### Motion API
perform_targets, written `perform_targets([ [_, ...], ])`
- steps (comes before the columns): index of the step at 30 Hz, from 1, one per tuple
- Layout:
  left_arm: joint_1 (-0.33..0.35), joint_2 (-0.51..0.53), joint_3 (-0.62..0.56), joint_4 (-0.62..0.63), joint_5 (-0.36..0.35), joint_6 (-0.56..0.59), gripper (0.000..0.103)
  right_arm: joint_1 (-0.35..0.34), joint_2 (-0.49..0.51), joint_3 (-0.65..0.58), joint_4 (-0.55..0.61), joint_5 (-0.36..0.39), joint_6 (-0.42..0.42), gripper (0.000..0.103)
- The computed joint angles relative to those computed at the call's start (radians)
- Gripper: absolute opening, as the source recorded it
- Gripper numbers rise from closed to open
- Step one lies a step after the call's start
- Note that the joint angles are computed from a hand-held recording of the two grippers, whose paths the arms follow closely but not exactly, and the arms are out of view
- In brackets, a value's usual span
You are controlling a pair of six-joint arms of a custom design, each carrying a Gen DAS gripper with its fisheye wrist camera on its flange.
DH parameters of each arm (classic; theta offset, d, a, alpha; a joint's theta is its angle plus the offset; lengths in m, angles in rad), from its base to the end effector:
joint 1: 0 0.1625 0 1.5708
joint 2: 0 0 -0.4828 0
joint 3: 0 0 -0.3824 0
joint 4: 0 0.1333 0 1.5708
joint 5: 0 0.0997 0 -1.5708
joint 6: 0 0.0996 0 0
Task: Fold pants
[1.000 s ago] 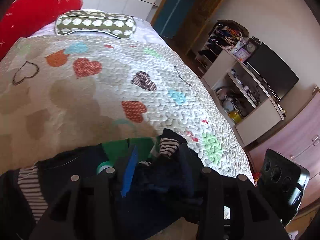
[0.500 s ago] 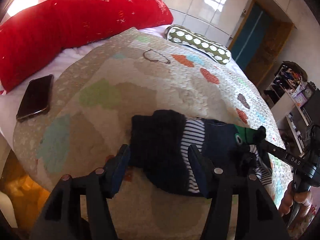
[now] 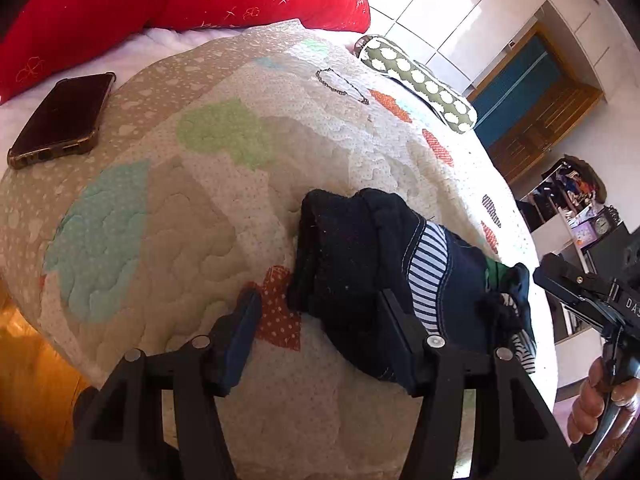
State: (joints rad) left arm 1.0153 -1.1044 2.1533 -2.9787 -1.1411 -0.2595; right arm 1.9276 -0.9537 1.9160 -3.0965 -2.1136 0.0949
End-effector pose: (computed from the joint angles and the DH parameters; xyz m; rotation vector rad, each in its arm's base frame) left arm -0.1325 -0.5449 0.2125 0.3036 2.7892 -0.7095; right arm 0.2960 -0.5597 0.2236 0.1319 -2.6045 0.8952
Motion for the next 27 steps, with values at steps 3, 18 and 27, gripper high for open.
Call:
perform_targets([
  [3,-0.003,-0.050,0.034,-0.026,0.056,-0.011,0.058,0.017,0.074,-0.115,0.151,0.093,-0.001,0.051],
  [18,0.043,-0.112,0.087,-0.092,0.066,-0.018,0.058,0.116,0.457,-0.591,0.707,-0.277,-0.066,0.039],
  [27,-0.028,-0.041,0.091,-0.100,0.037,0.010,0.058,0.079,0.275,-0.392,0.451,-0.056,-0.031,0.012],
])
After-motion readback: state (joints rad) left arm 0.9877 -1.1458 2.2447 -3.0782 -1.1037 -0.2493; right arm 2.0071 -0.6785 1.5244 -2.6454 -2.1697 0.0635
